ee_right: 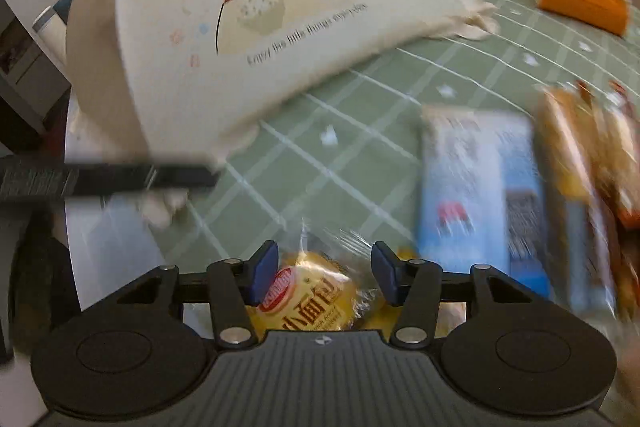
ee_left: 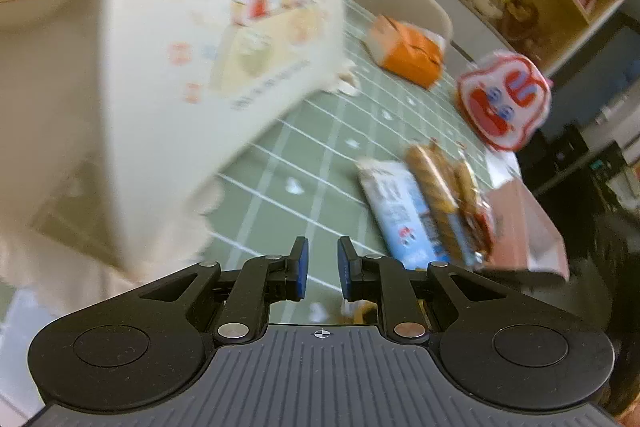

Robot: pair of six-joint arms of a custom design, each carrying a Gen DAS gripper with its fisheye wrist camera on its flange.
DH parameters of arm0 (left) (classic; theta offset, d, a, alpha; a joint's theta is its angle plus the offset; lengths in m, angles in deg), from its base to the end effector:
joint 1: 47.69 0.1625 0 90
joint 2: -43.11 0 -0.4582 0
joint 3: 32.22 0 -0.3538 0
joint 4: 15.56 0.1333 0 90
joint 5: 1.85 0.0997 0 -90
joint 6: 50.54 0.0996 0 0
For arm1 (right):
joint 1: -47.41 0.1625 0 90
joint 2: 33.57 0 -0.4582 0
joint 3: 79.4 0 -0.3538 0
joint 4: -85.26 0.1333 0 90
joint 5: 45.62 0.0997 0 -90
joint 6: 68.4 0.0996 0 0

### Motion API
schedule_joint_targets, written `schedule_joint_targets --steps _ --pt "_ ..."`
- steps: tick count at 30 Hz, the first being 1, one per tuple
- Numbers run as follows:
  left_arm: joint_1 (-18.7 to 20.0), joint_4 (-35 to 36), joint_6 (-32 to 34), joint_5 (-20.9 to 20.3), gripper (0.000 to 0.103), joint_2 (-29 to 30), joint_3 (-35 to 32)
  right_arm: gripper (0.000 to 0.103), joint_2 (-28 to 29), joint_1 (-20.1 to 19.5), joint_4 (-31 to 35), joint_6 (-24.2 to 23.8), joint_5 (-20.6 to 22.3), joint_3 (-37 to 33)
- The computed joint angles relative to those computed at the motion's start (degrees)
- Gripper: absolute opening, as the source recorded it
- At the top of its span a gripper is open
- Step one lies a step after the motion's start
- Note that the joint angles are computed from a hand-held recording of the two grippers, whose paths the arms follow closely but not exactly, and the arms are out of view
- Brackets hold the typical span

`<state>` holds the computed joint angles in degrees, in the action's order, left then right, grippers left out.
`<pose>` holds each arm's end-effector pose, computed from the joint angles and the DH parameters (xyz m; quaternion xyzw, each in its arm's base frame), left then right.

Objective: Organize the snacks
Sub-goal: 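Grasp the wrapped round bun with the left tool while the right tool reaches toward the snacks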

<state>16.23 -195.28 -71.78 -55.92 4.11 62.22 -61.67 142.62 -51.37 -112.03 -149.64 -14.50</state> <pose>-0.1287 -0.6992 0.1490 -0.0524 0.9120 -0.3751 0.1575 0.1816 -0.7890 0.0882 0.3993 -0.9047 0.0403 0.1428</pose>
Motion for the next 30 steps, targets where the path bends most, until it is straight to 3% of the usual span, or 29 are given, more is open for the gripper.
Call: schedule_joint_targets --steps 5,7,9,12,14,19,23,26,28,30 --pt "-1.6 6.9 -1.0 0.1 0.019 0.5 -0.7 0.052 -4.8 -1.2 -7.9 -1.3 -2.8 7.9" --pt "-2.8 9.1 -1.2 -0.3 0.019 0.4 -0.2 0.059 -6.9 -2.1 -8.8 0.7 -1.1 9.7" --pt "-4.0 10.4 -1.2 -1.2 0.019 0.7 -0.1 0.077 -9.3 -2.8 -12.3 2.1 0.6 12.4" --pt "-5.8 11.9 -0.9 -2.0 0.019 2.4 -1.0 0.080 -12.0 -3.5 -19.2 3.2 1.6 15.8" --pt "-7.6 13.4 0.9 1.1 0.019 4.7 -2.6 0.085 -13.5 -4.0 -22.8 4.4 1.8 17.6" --pt "-11.5 20.1 10.3 15.7 0.024 11.3 -7.2 0.086 -15.4 -5.9 -27.3 8.4 0.1 20.6" --pt "-11.8 18.9 15.1 19.3 0.039 12.0 -6.5 0.090 -16.5 -7.3 -31.8 8.3 -1.7 24.3" --pt "-10.8 23.6 7.7 16.9 0.042 10.6 -7.7 0.092 -15.9 -7.6 -37.3 6.2 -4.2 26.3" --pt "-9.3 26.0 2.0 10.8 0.046 9.5 -8.9 0.092 -16.0 -8.3 -36.0 7.2 -4.3 26.4" --pt "-8.5 26.6 -0.1 8.7 0.053 9.6 -9.9 0.093 -16.3 -9.1 -33.9 9.7 -4.2 26.4"
